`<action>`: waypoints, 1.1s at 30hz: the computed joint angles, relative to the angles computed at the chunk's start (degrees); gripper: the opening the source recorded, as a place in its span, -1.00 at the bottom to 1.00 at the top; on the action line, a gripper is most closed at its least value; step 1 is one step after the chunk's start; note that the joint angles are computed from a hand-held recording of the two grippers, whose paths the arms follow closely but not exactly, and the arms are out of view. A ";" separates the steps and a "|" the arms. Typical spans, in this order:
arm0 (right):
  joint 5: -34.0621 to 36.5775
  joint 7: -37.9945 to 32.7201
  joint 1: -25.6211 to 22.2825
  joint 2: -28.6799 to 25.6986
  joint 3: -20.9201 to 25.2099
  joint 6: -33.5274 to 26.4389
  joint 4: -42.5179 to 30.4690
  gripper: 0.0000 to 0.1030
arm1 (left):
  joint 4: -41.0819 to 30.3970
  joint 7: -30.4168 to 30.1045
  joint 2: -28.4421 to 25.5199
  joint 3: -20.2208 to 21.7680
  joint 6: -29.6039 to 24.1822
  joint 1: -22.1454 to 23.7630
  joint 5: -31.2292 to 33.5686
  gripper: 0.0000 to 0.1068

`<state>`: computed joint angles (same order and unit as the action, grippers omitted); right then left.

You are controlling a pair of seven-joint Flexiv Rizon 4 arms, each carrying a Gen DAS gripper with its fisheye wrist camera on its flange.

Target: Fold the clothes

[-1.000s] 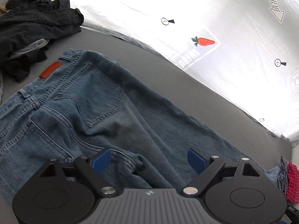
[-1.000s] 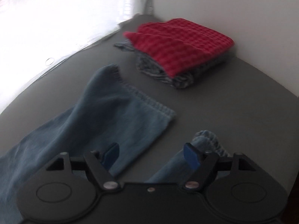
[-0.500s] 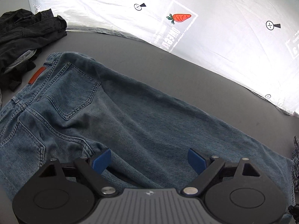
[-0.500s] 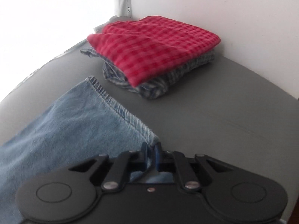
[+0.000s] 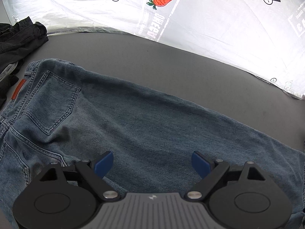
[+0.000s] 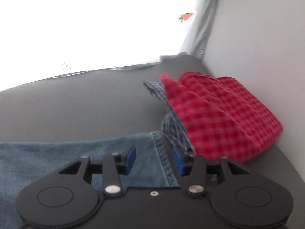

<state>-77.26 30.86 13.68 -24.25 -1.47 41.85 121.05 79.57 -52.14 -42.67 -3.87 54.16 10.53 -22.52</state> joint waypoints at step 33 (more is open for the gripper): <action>5.82 -2.58 9.26 1.98 4.42 -6.72 -4.61 0.64 | 6.47 -10.21 2.02 4.29 19.58 9.63 -5.27 0.74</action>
<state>-71.44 28.29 22.94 -22.27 2.95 35.13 116.45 86.04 -62.34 -40.65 0.42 73.74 20.16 -27.79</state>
